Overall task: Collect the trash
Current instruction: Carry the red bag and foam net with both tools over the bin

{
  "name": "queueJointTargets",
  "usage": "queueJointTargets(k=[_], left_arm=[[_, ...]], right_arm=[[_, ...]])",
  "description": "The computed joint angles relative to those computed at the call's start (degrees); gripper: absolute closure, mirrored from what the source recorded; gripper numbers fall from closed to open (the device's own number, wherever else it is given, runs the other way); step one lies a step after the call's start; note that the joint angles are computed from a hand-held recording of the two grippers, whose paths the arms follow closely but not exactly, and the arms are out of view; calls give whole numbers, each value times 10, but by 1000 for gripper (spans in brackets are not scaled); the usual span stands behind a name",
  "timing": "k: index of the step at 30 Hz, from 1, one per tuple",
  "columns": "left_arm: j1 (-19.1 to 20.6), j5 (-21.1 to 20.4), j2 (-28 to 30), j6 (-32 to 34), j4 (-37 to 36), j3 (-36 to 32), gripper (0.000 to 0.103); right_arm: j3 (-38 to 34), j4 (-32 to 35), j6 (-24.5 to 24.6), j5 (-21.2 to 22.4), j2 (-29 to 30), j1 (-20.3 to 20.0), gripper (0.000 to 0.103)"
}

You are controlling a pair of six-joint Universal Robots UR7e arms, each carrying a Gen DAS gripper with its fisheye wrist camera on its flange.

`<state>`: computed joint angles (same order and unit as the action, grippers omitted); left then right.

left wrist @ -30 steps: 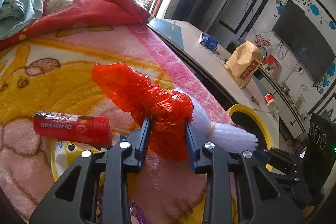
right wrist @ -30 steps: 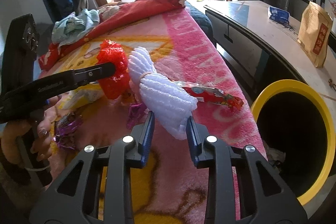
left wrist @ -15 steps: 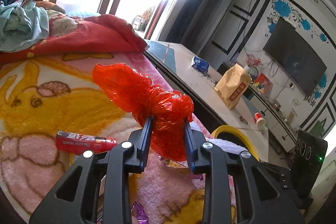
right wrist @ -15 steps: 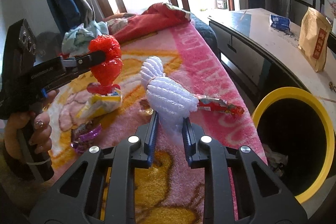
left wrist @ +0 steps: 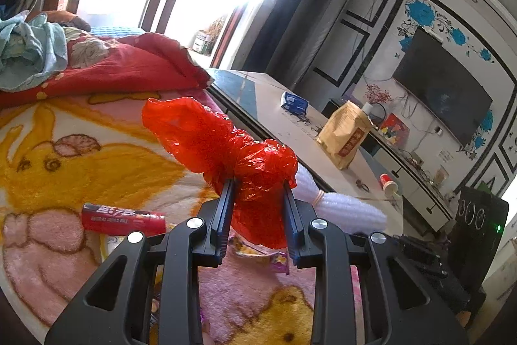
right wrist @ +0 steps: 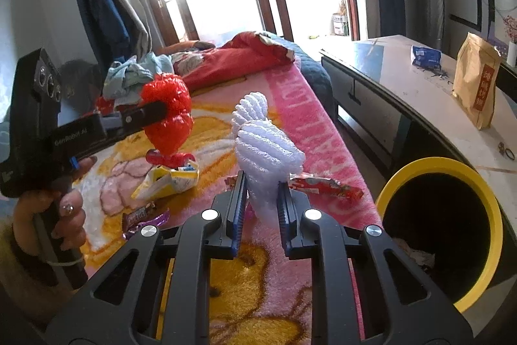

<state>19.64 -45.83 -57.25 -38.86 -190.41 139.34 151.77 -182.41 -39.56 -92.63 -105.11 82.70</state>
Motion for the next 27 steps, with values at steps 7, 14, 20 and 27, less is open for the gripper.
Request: queueJointTargets(k=[7,14,20,27], left_arm=[[-8,-16,15,10,-1,-9,76],[-19,-31,33,17,3,-22,76],[-23,-43,48,28,4,-32,76],[-29,-56,63,35,10,-43,76]], right_arm=[[1,2,4,9,-27,-16,90],[1,12,8,25,-59,-41,90],[4,15,10,38,-82,-67,90],[5,25,12,57,-110,-100,90]])
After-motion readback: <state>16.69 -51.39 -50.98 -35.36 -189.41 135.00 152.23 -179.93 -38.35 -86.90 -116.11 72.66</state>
